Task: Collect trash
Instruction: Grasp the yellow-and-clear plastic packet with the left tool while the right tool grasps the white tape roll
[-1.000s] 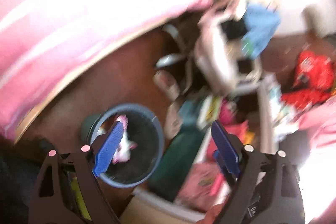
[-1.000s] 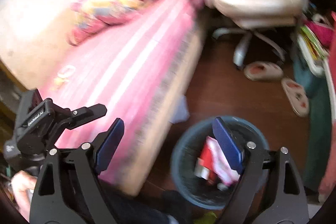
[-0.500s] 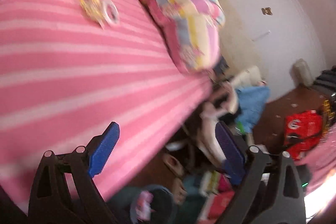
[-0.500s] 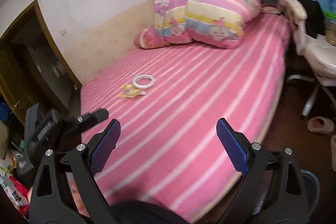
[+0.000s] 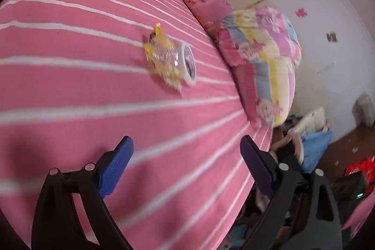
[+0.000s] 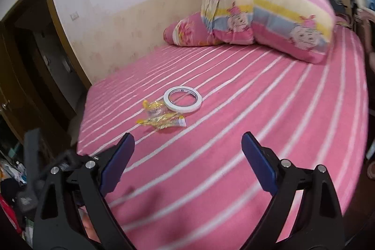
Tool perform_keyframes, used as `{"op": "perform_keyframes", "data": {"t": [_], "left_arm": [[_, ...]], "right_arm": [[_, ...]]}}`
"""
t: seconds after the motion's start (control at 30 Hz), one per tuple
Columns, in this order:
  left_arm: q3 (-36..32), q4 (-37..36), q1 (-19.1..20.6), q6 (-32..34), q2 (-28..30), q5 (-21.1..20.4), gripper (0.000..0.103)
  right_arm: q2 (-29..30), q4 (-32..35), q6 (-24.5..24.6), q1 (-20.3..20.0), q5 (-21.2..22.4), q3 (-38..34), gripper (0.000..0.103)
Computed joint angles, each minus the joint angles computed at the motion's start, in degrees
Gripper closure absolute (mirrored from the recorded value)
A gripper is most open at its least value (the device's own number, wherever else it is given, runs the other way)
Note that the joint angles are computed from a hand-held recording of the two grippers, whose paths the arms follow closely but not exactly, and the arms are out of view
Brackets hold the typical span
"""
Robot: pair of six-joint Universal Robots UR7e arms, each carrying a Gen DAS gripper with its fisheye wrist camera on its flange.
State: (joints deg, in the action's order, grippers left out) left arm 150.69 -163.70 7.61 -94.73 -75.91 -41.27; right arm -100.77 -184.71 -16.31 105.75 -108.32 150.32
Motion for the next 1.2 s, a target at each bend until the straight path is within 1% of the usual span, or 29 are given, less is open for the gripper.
{"op": "perform_keyframes", "data": {"t": [0.1, 0.13, 0.2, 0.23, 0.33, 0.4, 0.5, 0.53, 0.6, 0.67, 0.7, 0.77, 0.83, 0.87, 0.9, 0.93, 0.97, 1.0, 1.03, 1.07, 1.1, 1.13, 1.2], "left_arm": [[-1.8, -8.8, 7.9, 9.9, 2.2, 0.4, 0.013], [-2.0, -10.9, 9.6, 11.6, 2.5, 0.2, 0.013], [-3.0, -17.9, 13.7, 16.3, 4.8, -0.9, 0.014], [-4.2, -18.7, 16.1, 17.8, 5.6, -1.2, 0.014], [-6.8, -18.8, 20.6, 21.8, 7.1, -2.2, 0.014], [-8.6, -17.6, 23.7, 24.4, 8.0, -3.1, 0.014], [-10.0, -18.5, 27.0, 27.8, 9.0, -4.8, 0.014], [-10.5, -17.9, 27.8, 28.9, 9.1, -5.1, 0.015], [-11.7, -17.8, 29.3, 32.2, 9.9, -5.4, 0.015], [-12.9, -17.0, 30.2, 35.4, 10.6, -5.5, 0.016], [-13.5, -16.6, 30.7, 36.8, 11.0, -5.6, 0.016], [-14.7, -14.4, 31.2, 39.1, 11.6, -5.2, 0.026], [-16.0, -13.4, 31.8, 41.8, 12.5, -4.8, 0.031], [-16.5, -13.0, 31.9, 42.8, 12.9, -4.7, 0.037], [-16.9, -12.4, 32.0, 43.5, 13.2, -4.6, 0.039], [-17.0, -13.8, 32.3, 45.0, 13.8, -5.0, 0.047], [-16.9, -15.1, 32.6, 45.6, 14.0, -5.8, 0.059], [-16.7, -17.2, 33.2, 46.6, 14.4, -7.6, 0.065], [-16.7, -17.9, 33.4, 46.8, 14.5, -8.4, 0.072], [-16.7, -18.2, 33.3, 46.7, 14.7, -8.4, 0.075], [-16.6, -18.2, 33.0, 46.8, 14.7, -8.3, 0.077], [-16.7, -18.1, 32.8, 46.8, 14.7, -8.2, 0.079], [-16.5, -18.7, 32.6, 46.6, 14.5, -8.5, 0.08]], "right_arm": [[10.3, -8.3, -2.3, -2.9, 2.4, -1.9, 0.011], [12.8, -10.0, -3.0, -3.8, 3.4, -2.6, 0.011], [19.8, -13.4, -4.6, -4.7, 4.2, -5.1, 0.012], [21.0, -14.1, -4.8, -4.7, 4.1, -5.6, 0.013], [27.0, -16.1, -7.4, -4.6, 4.4, -9.0, 0.014], [31.3, -17.9, -11.4, -3.9, 3.4, -11.6, 0.014], [35.6, -19.0, -15.6, -3.6, 2.1, -14.4, 0.014], [37.1, -18.5, -16.9, -3.6, 1.4, -15.8, 0.015], [38.4, -17.0, -17.8, -4.1, 1.1, -17.5, 0.02], [39.2, -14.8, -18.1, -4.7, 0.9, -19.0, 0.026], [40.0, -14.3, -18.3, -4.9, 0.4, -19.8, 0.027], [40.9, -12.2, -18.6, -5.5, 0.5, -21.1, 0.032], [41.5, -10.0, -19.1, -5.8, 0.5, -22.2, 0.038], [41.6, -8.3, -19.3, -6.0, 0.7, -22.9, 0.038], [41.5, -6.2, -19.1, -6.2, 0.8, -23.6, 0.038], [41.3, -4.6, -18.8, -6.5, 1.2, -24.0, 0.042], [41.2, -3.9, -18.6, -6.7, 1.6, -24.0, 0.049], [40.9, -2.7, -18.5, -7.0, 2.0, -24.2, 0.053], [40.9, -2.3, -18.5, -6.9, 1.8, -24.2, 0.061], [40.8, -2.1, -18.6, -6.8, 1.5, -24.1, 0.069], [40.7, -2.3, -18.9, -6.7, 1.7, -23.9, 0.072], [40.6, -2.3, -19.1, -6.7, 1.7, -23.7, 0.076], [40.1, -2.8, -19.3, -6.7, 2.2, -23.0, 0.079]]}}
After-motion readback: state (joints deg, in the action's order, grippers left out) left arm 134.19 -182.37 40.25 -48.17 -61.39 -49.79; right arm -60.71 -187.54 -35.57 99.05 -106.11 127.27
